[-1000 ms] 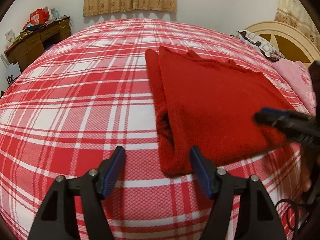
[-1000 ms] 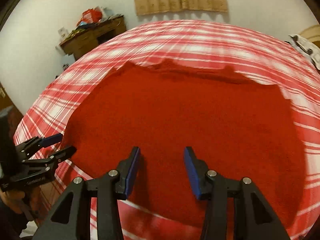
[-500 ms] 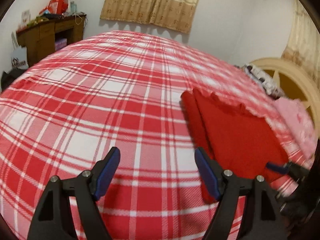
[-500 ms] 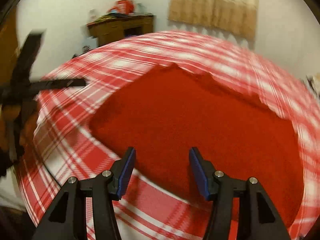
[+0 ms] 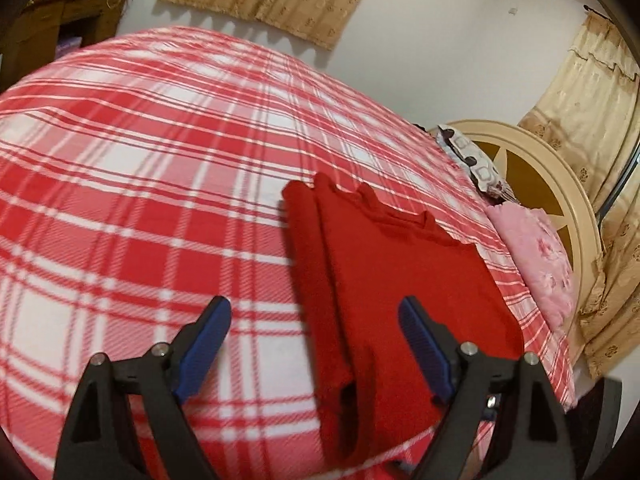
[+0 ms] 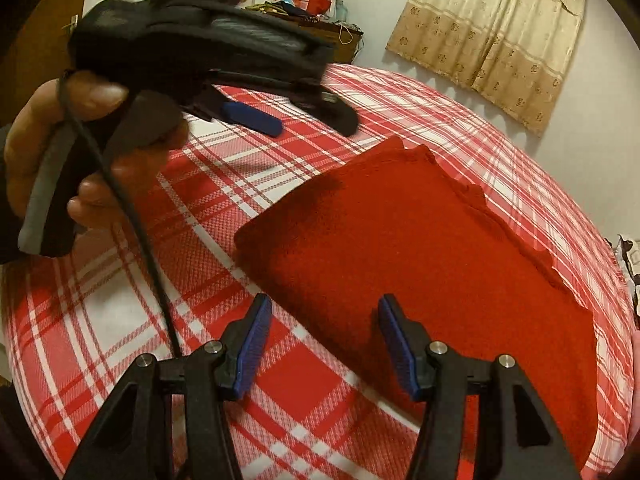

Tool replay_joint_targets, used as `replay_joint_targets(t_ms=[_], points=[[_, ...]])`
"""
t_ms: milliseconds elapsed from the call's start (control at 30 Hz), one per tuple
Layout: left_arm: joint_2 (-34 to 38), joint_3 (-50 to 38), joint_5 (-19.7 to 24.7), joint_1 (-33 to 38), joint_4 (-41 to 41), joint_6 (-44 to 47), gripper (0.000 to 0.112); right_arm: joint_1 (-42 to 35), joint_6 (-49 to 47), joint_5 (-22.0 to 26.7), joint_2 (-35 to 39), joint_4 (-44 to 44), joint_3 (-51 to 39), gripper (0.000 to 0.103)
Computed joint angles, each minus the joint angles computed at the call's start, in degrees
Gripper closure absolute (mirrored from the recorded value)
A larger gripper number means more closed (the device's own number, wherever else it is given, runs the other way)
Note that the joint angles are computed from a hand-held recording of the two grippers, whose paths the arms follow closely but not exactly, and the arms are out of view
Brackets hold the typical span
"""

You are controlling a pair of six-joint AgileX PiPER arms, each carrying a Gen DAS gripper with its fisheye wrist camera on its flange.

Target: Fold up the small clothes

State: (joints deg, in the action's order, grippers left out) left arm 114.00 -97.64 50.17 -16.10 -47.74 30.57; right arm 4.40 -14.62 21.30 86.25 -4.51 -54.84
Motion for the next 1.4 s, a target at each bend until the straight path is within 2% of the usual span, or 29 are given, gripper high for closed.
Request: replay_joint_targets(t_ms=[100,233,500,733,800,867,900,933,967,1000,1200,1267,1400], points=[[4.06,-5.53,4.07,-0.58,-0.82,-0.56,0.024,1.06,1.02,-0.23,0.42,-0.75,-0.57,0.045],[7.87,-10.77,5.69,-1.51,0.63,-3.60,0.024,2.54,5.13,-1.31,1.43,-5.15,-0.81,0.045],[13.11,-16.66,8.70,-0.28,-1.96,-6.18,0.028,4.10,15.39,-3.14,2.99,-14.69,-1.60,0.047],[15.17,-21.39,10.54,-1.40,1.32,-8.41,0.028,4.26,16.77,-3.71,3.97,-16.23,-2.05,0.047],[15.80,-22.60,11.01,-1.50,2.02,-9.01,0.033,3.50,12.80,-3.88,4.11,-11.72,-2.49,0.053],[16.52,-24.27,11.32,-1.84,3.97,-10.60,0.041,3.12,9.36,-2.92,5.13,-7.75,-4.05,0.067],[16.68,-24.62,11.33,-1.82,4.28,-11.04,0.049,2.98,7.74,-2.57,5.53,-6.05,-4.62,0.070],[16.81,-24.84,11.37,-1.75,4.46,-11.36,0.056,2.80,5.56,-2.19,5.65,-3.67,-4.93,0.077],[17.36,-25.58,11.91,-1.53,4.36,-11.81,0.076,2.05,1.61,-1.56,5.68,0.55,-5.38,0.083],[18.92,-27.59,14.23,-0.93,2.75,-12.20,0.084,1.45,-0.97,-1.22,5.42,4.08,-5.59,0.084],[17.97,-25.72,13.52,-0.67,1.15,-12.01,0.088,-1.60,-11.17,-0.98,4.06,15.45,-5.34,0.089],[18.29,-26.53,14.32,-0.44,0.71,-13.29,0.089,-1.23,-10.37,-1.87,3.58,15.20,-4.56,0.091],[18.91,-28.78,15.84,-0.35,0.54,-15.79,0.091,-3.08,-17.42,-2.54,1.81,23.66,-2.69,0.094]])
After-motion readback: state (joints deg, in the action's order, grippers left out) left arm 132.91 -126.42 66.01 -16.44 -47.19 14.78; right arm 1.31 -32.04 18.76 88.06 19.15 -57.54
